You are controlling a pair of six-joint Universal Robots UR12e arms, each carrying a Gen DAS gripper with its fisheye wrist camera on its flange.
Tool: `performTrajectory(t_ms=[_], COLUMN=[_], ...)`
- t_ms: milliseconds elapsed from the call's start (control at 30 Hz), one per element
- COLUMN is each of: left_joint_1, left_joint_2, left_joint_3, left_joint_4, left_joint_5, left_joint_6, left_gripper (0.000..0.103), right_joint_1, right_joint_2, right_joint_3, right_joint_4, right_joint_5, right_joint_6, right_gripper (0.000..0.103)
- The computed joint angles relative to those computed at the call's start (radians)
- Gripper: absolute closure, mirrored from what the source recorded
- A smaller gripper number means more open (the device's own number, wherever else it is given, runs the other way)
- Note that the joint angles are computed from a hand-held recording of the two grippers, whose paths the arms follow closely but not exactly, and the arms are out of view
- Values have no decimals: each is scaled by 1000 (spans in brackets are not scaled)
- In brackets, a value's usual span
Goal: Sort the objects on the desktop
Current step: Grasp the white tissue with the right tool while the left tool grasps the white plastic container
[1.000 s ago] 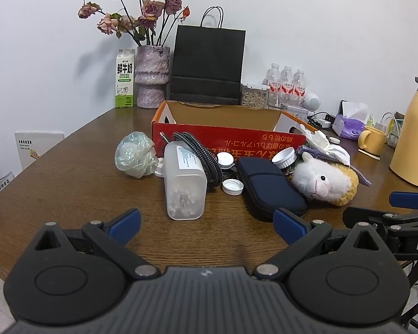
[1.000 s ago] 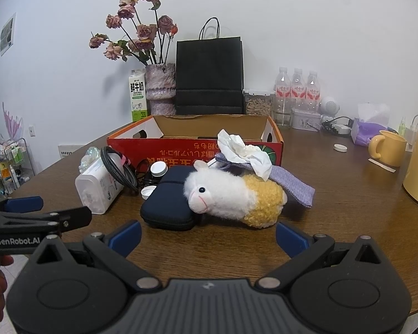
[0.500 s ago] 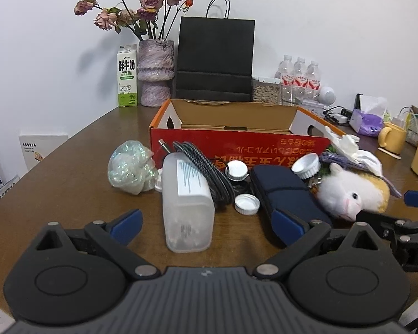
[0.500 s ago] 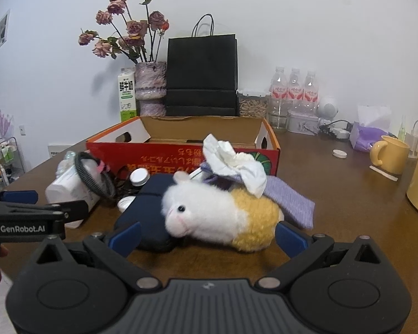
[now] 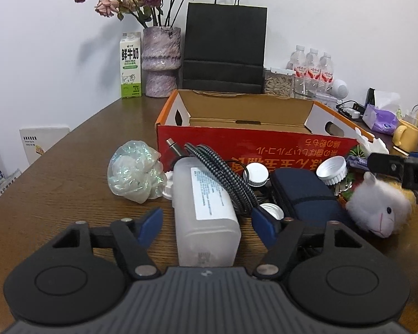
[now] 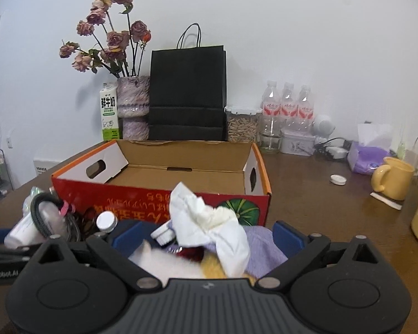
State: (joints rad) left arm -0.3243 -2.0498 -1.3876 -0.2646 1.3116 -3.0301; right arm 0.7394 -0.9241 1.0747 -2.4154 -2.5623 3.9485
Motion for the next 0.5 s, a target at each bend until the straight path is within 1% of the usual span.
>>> performTrajectory(t_ms=[33, 100, 167, 200, 233, 267, 300, 333, 367, 433, 500], left_joint_1=[2, 1, 1, 1, 1, 2, 2, 0, 1, 4, 4], left_joint_2=[-1, -3, -3, -4, -4, -5, -5, -5, -5, -5, -3], left_joint_3=[3, 7, 10, 11, 13, 17, 18, 19, 21, 21, 17], left_joint_4=[-4, -8, -15, -19, -22, -28, -31, -30, -36, -41, -38], left_joint_5=[-8, -11, -14, -17, -21, -23, -21, -12, -12, -21, -19], left_joint_6=[-1, 5, 12, 14, 18, 22, 24, 26, 28, 33, 37], left_gripper=[35, 40, 40, 40, 41, 43, 50, 59, 61, 61, 61], right_joint_1=[-7, -17, -25, -29, -32, -34, -35, -36, -36, -34, -31], right_joint_2=[-4, -10, -13, -14, -16, -17, -17, -17, -17, -15, -14], right_joint_3=[5, 14, 17, 19, 22, 24, 25, 25, 25, 25, 26], right_joint_4=[-16, -40, -51, -61, -68, -70, -69, -65, -63, -68, -76], right_joint_5=[21, 51, 74, 89, 107, 120, 127, 135, 139, 140, 137], right_joint_6=[0, -3, -5, -10, -13, -15, -14, -11, -10, -14, -23], right_gripper=[8, 13, 14, 19, 23, 30, 38, 42, 48, 50, 62])
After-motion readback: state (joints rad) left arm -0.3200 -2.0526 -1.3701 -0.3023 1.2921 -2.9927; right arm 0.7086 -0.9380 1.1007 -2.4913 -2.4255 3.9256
